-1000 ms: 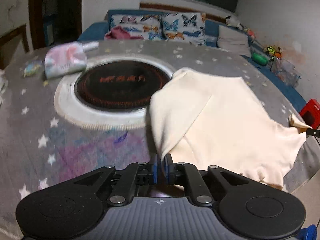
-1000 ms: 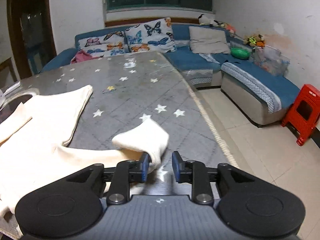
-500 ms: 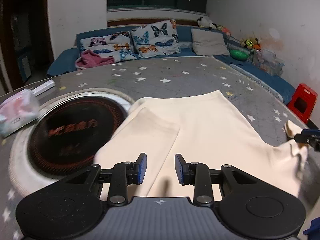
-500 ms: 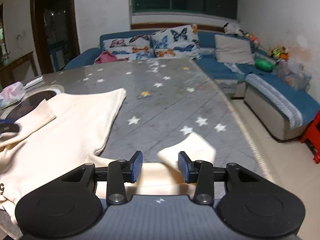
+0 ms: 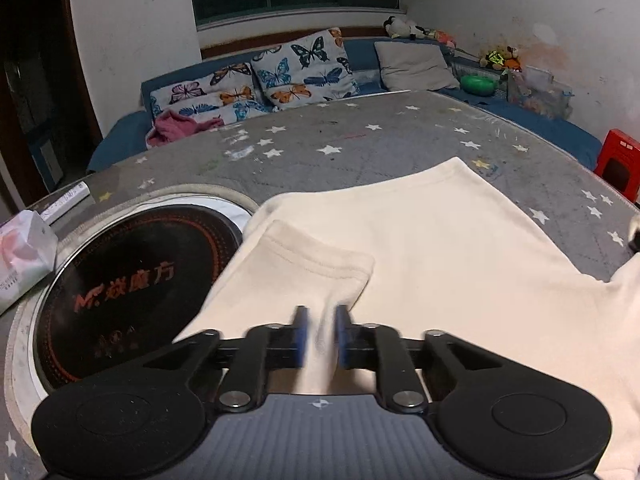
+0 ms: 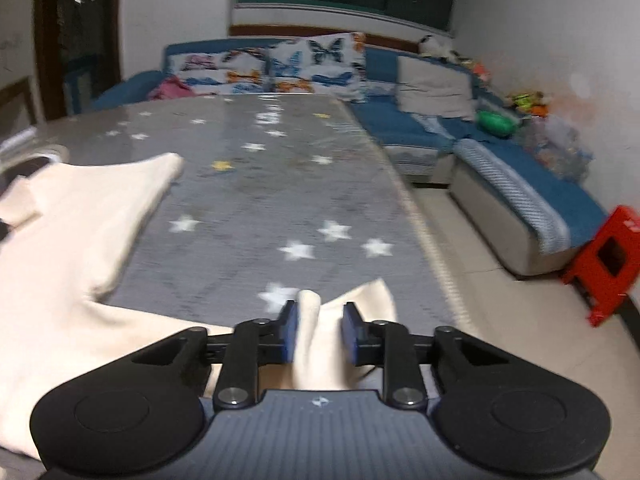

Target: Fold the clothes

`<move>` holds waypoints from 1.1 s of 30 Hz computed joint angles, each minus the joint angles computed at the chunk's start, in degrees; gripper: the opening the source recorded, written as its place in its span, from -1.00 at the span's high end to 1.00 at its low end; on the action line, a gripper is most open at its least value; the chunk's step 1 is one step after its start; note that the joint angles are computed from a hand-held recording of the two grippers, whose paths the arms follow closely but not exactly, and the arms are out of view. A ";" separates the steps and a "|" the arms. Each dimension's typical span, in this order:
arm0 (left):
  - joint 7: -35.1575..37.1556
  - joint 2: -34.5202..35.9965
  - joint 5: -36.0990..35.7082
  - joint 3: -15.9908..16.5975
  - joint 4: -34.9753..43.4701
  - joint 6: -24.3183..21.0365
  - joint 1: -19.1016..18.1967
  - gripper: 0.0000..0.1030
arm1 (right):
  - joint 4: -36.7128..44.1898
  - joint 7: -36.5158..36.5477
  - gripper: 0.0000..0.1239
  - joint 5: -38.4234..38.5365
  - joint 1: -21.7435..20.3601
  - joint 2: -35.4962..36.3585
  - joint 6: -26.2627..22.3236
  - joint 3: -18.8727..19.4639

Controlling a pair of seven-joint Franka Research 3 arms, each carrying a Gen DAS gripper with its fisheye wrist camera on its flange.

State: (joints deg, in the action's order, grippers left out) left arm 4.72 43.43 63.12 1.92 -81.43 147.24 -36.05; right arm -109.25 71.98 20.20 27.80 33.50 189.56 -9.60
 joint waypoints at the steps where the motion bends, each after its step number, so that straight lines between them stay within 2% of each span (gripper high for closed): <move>1: -1.29 -0.52 0.57 0.46 -0.69 0.25 -0.24 0.91 | 0.05 0.53 0.78 0.85 2.38 0.39 0.13 -2.88; 2: -3.09 -1.25 1.43 1.00 -1.61 0.33 -0.59 0.93 | 0.10 1.04 0.85 1.73 4.63 0.84 0.27 -5.63; 4: -6.72 -2.68 3.42 1.65 -3.38 0.26 -1.00 0.93 | -0.40 1.97 0.87 3.68 7.95 1.23 1.01 -9.80; 5: -8.85 -3.60 4.61 1.90 -4.49 0.03 -1.17 0.94 | -0.54 2.24 0.87 4.51 8.57 1.32 1.33 -10.74; 10: -25.02 -12.27 13.24 2.83 -14.67 -3.75 -2.26 0.94 | -0.98 3.13 0.86 9.44 15.41 3.14 0.70 -19.42; 14: -35.85 -20.68 17.10 1.77 -24.96 -10.81 -2.73 0.94 | -2.21 3.87 0.83 10.33 16.51 2.91 1.44 -20.86; 16: -39.34 -24.46 17.15 0.59 -29.64 -14.67 -2.48 0.94 | -3.43 2.92 0.76 10.08 14.97 1.35 3.12 -18.64; 18: -41.39 -27.21 15.68 -0.95 -33.53 -17.71 -1.74 0.94 | -4.48 1.21 0.66 9.57 11.75 -0.51 4.90 -14.47; 22: -44.42 -30.62 12.32 -4.09 -39.43 -20.52 0.61 0.94 | -6.41 -1.31 0.52 3.98 -0.17 -4.11 7.77 -0.15; 26: -46.73 -31.55 9.56 -7.07 -42.38 -21.53 3.34 0.93 | -7.42 -0.67 0.37 -3.22 -13.00 -5.14 7.36 14.07; 29: -47.93 -31.70 7.83 -9.21 -43.77 -21.99 5.49 0.93 | -7.06 -0.62 0.37 -5.55 -15.54 -4.83 4.53 17.15; 33: -46.85 -31.32 6.92 -12.08 -43.75 -23.22 8.12 0.85 | -7.07 -0.34 0.36 -5.23 -15.23 -4.55 2.71 16.83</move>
State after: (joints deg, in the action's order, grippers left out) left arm -42.14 12.11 70.04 -10.16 -125.17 124.01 -27.93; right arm -116.32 71.64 14.96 12.57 28.95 192.27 7.22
